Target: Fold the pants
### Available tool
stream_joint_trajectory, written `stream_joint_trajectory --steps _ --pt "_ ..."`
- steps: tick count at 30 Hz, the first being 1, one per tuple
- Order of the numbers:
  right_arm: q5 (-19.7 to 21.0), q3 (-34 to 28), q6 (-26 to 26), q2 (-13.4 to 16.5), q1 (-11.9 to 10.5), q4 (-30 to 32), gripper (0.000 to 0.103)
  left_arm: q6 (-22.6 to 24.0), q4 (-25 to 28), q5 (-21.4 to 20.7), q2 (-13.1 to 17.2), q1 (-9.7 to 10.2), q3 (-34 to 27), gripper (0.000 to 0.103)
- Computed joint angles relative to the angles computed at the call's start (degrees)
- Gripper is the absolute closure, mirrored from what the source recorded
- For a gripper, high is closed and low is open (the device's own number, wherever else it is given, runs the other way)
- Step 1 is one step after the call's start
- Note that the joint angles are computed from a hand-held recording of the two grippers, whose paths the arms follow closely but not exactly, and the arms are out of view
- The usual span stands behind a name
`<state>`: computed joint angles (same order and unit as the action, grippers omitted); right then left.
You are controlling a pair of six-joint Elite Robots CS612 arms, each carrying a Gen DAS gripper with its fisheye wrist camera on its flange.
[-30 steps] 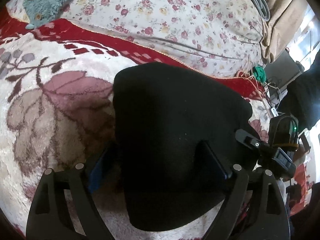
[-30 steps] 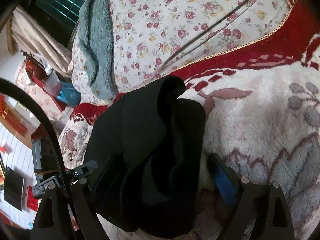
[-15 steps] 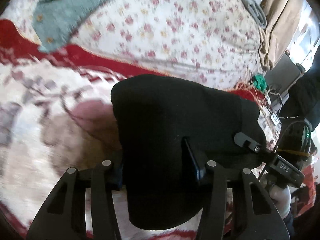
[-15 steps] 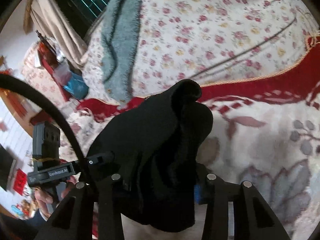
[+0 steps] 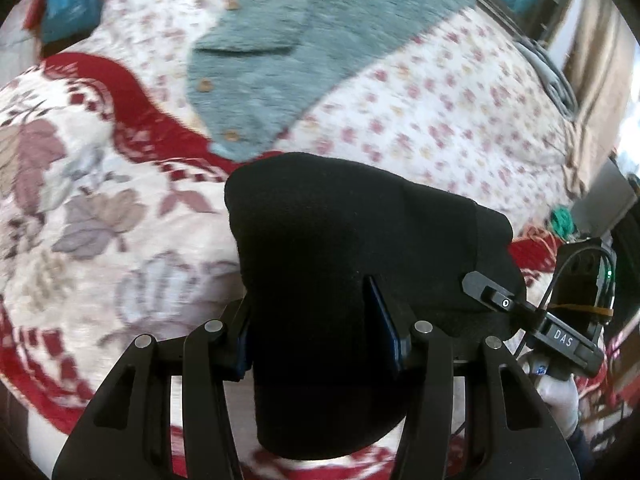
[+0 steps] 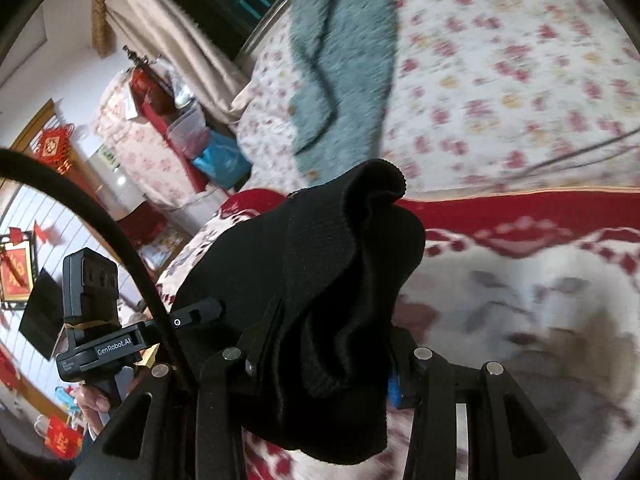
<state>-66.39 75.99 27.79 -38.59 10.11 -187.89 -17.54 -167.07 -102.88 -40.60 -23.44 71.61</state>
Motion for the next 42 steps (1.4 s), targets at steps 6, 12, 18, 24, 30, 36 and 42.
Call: stream_joint_trajectory --steps 6,12,18,24,30,36,42 --pt "1.2 -7.1 0.4 4.3 1.5 6.2 0.062 -2.9 2.0 1.5 1.3 1.69 -0.5 0.054" --pt "-0.6 -9.2 -2.3 5.8 2.2 14.1 0.058 -4.6 4.4 2.3 2.5 2.10 -0.6 0.050" --pt "-0.8 -6.6 -4.3 4.2 1.6 14.2 0.049 -7.3 2.1 4.3 2.6 2.01 0.9 0.023" --pt "-7.0 -4.0 -7.5 1.6 2.4 13.0 0.049 -7.1 3.0 7.0 1.6 1.61 1.7 0.023" --pt "-8.2 -2.0 -6.7 0.2 2.6 7.8 0.049 -6.4 1.7 12.9 0.0 0.70 3.7 0.023" --pt "-8.2 -2.3 -9.3 -0.3 3.3 7.9 0.049 -6.3 0.2 15.0 -1.4 0.21 5.1 0.023" --pt "-8.2 -3.5 -10.2 0.3 4.1 8.8 0.049 -5.6 -3.3 17.9 -2.7 -1.05 6.9 0.023"
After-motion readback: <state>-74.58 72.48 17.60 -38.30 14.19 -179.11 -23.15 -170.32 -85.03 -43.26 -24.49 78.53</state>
